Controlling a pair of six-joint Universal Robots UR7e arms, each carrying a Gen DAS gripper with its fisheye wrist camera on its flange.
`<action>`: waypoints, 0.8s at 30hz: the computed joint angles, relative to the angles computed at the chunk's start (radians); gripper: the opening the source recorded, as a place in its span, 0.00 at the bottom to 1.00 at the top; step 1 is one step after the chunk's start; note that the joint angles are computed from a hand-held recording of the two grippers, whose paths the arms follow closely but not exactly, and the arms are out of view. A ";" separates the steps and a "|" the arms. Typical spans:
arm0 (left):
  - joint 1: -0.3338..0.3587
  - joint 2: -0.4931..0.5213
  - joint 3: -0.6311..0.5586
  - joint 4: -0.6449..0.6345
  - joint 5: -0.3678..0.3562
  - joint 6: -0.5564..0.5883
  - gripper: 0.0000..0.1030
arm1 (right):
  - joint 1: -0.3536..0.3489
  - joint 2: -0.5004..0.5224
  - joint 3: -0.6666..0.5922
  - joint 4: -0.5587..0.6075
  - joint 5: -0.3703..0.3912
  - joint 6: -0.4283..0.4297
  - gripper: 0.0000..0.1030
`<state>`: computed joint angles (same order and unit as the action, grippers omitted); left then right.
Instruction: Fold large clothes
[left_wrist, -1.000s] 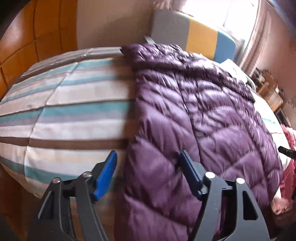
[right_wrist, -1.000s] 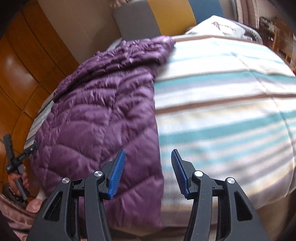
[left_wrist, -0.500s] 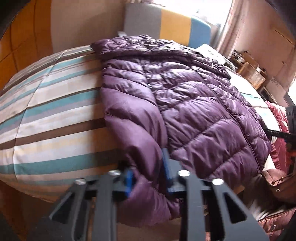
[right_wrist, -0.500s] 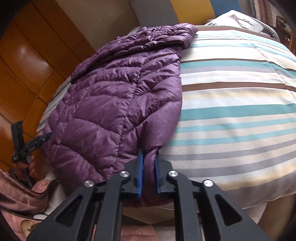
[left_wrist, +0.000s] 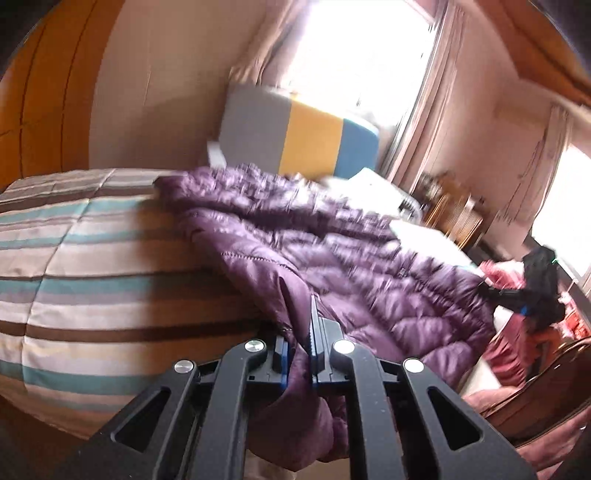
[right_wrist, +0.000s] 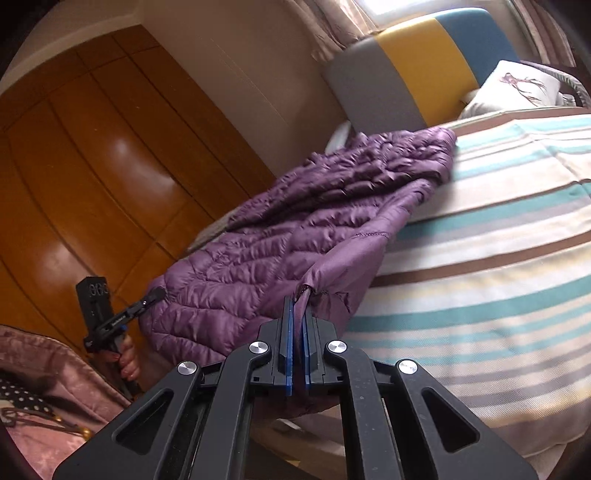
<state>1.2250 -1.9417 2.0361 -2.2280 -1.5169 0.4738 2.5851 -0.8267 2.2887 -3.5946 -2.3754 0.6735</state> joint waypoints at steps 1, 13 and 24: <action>0.002 -0.004 -0.002 -0.011 -0.020 0.002 0.07 | 0.002 0.006 -0.001 -0.042 0.007 -0.023 0.04; 0.057 0.025 -0.079 -0.128 -0.316 -0.084 0.06 | 0.015 0.038 -0.035 -0.433 0.030 -0.345 0.04; 0.113 0.215 -0.220 -0.108 -0.240 -0.278 0.07 | -0.141 -0.001 -0.058 -0.441 0.030 -0.370 0.04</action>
<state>1.3380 -1.7268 1.8160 -2.3360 -1.7564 0.1955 2.4439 -0.8275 2.2307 -4.0357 -2.3457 0.3039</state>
